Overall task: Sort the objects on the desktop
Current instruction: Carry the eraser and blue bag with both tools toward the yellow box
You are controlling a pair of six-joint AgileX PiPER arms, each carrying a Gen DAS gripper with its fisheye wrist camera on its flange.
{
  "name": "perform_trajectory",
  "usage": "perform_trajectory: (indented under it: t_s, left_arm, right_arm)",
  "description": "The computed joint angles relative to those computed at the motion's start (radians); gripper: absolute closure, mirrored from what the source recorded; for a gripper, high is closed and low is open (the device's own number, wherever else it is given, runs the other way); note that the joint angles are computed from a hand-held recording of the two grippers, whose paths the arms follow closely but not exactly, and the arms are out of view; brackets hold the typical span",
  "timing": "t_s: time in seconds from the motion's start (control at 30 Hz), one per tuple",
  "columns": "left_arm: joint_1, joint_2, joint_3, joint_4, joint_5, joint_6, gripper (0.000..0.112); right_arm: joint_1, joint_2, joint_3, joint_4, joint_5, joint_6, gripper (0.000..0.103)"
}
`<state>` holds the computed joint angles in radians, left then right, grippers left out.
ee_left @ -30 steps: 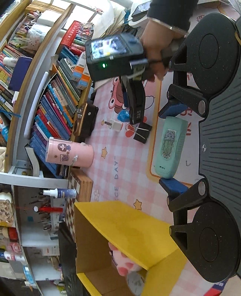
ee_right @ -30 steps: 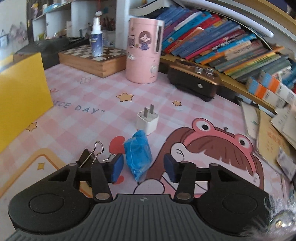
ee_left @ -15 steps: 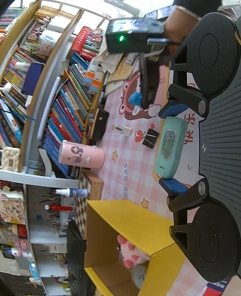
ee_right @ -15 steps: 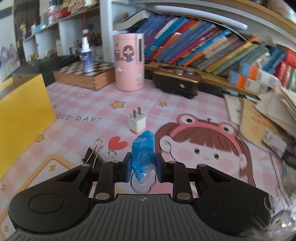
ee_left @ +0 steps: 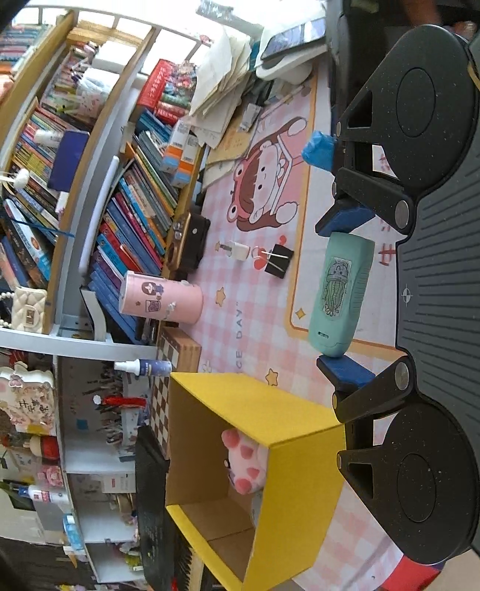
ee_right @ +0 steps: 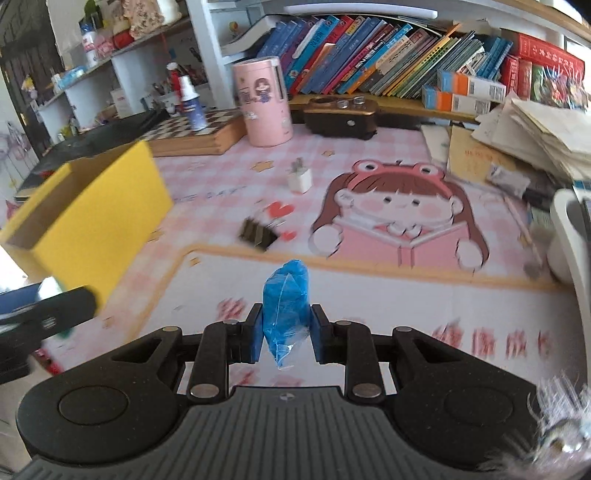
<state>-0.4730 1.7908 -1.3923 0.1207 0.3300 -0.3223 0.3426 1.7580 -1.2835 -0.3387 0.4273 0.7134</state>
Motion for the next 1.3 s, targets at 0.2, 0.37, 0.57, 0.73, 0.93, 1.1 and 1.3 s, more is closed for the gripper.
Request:
perform_trajectory:
  t_s: [0.2, 0.37, 0.57, 0.73, 0.93, 1.1, 1.3]
  left_arm:
    - [0.084, -0.111, 0.155, -0.38, -0.046, 0.444, 0.041]
    - [0.2, -0.224, 0.289, -0.727, -0.017, 0.861, 0.041]
    - [0.366, -0.338, 0.425, -0.968, 0.058, 1.238, 0.041]
    - [0.517, -0.402, 0.491, -1.08, 0.145, 1.439, 0.041]
    - [0.679, -0.442, 0.527, -1.129, 0.235, 1.551, 0.041]
    - [0.784, -0.452, 0.536, -1.158, 0.288, 1.603, 0.041]
    - [0.865, -0.451, 0.538, -1.179, 0.329, 1.639, 0.041]
  right_arm:
    - [0.183, -0.074, 0.076, -0.299, 0.039, 0.379, 0.079]
    - [0.344, -0.057, 0.042, -0.428, 0.168, 0.609, 0.079]
    - [0.511, 0.005, -0.038, -0.452, 0.307, 0.757, 0.079]
    - [0.628, 0.079, -0.131, -0.453, 0.391, 0.841, 0.079]
    - [0.719, 0.169, -0.275, -0.43, 0.466, 0.832, 0.079]
    - [0.758, 0.239, -0.402, -0.409, 0.51, 0.77, 0.079]
    - [0.776, 0.296, -0.508, -0.39, 0.534, 0.692, 0.079]
